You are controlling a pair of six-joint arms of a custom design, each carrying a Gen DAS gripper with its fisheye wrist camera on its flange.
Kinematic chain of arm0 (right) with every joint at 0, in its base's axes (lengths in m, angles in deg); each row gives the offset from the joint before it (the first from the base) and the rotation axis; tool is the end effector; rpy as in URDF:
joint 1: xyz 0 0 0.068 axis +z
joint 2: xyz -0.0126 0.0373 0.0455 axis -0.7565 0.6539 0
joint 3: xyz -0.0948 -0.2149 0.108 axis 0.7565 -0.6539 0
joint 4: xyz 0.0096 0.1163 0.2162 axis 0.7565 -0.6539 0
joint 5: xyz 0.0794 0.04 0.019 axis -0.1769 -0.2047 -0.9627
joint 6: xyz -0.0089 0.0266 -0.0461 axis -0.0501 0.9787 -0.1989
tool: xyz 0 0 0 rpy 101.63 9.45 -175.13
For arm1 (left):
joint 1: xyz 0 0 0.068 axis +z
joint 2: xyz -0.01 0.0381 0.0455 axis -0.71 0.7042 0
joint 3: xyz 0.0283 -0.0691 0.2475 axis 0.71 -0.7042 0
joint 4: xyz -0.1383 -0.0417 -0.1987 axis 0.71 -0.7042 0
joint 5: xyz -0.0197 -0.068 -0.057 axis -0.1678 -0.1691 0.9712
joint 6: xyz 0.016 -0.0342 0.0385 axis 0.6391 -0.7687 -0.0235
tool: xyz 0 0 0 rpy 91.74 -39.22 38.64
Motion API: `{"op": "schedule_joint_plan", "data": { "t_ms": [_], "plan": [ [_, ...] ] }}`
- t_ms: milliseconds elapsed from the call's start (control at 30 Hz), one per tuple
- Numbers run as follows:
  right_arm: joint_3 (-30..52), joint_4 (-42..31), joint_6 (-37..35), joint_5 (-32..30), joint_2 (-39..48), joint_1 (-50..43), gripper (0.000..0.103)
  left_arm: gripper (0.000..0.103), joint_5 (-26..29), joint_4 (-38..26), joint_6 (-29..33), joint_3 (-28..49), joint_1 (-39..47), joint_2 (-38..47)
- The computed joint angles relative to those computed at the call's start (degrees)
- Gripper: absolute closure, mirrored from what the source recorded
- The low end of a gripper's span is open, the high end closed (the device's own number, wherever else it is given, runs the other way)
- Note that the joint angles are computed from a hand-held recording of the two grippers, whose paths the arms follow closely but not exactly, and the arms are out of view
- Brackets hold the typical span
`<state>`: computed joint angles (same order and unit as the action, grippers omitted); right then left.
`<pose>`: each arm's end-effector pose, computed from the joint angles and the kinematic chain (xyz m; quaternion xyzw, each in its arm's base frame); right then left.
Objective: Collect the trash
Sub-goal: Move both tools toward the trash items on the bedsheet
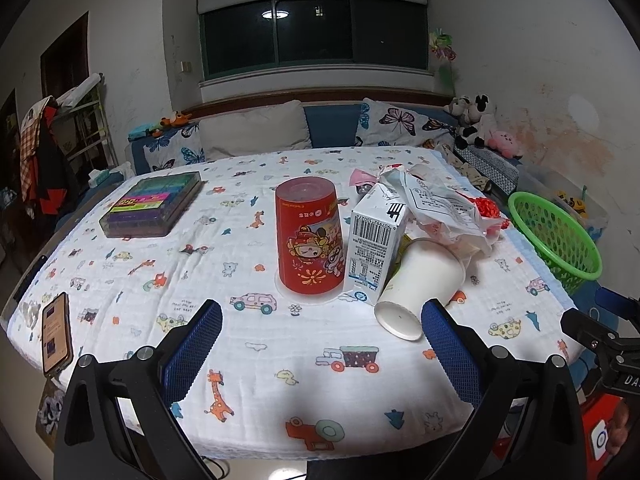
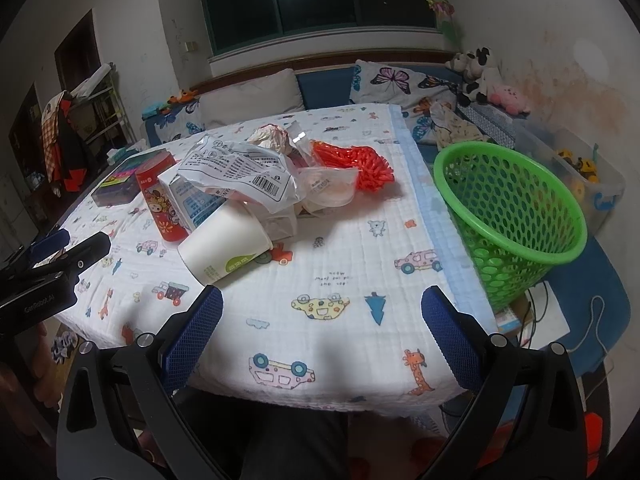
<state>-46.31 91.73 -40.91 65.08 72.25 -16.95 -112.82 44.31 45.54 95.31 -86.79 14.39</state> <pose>0.2425 0.1366 0.1019 0.0503 0.9000 0.0468 0.4305 0.2425 -0.1922 0.1347 0.0729 0.8848 -0.0092 0.4601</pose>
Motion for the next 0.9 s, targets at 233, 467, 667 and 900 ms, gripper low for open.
{"op": "schedule_joint_plan", "data": {
  "t_ms": [233, 467, 667, 900],
  "plan": [
    [0.34, 0.36, -0.07, -0.45, 0.83, -0.29, 0.004, 0.006, 0.71, 0.05, 0.03, 0.43, 1.07, 0.63],
    [1.60, 0.56, -0.68, -1.40, 2.35, -1.01, 0.004, 0.006, 1.11, -0.45, -0.18, 1.01, 1.93, 1.17],
    [2.86, 0.64, -1.47, -2.56, 3.60, -1.66, 0.004, 0.006, 1.73, -1.24, -0.35, 2.16, 2.73, 2.06],
    [4.02, 0.66, -2.58, -3.70, 4.49, -2.12, 0.004, 0.006, 2.37, -1.70, -0.35, 3.13, 3.63, 2.83]
  ]
}}
